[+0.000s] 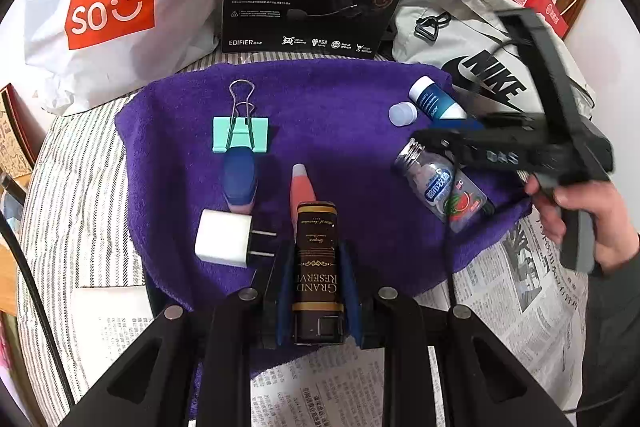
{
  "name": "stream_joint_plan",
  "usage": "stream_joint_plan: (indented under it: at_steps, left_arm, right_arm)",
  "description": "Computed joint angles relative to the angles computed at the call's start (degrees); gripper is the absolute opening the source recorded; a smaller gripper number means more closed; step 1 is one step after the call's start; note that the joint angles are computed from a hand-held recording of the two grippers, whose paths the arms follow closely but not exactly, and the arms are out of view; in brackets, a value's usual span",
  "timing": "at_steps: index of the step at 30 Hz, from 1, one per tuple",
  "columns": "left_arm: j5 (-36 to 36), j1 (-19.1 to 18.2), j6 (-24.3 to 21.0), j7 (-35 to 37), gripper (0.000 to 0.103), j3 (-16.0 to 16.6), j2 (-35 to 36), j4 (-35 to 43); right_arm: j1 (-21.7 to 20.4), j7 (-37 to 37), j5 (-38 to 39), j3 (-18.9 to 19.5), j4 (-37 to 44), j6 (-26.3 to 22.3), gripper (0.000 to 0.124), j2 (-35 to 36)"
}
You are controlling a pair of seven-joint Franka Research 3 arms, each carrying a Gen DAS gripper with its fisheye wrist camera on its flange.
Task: Organize rigid objects
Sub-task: 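Set the box beside the pink tube while the right tool sets the USB plug by the bottle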
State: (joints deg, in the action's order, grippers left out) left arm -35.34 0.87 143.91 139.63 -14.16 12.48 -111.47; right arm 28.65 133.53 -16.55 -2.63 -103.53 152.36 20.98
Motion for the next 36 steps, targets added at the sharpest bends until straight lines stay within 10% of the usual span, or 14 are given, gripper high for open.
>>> stream_joint_plan:
  at_steps: [36]
  left_arm:
    - [13.1,-2.1,5.7,-11.0,0.024,-3.7,5.3,3.7]
  right_arm:
    - [-1.4,13.1,-9.9,5.7,-15.8,3.8,0.044,-12.9]
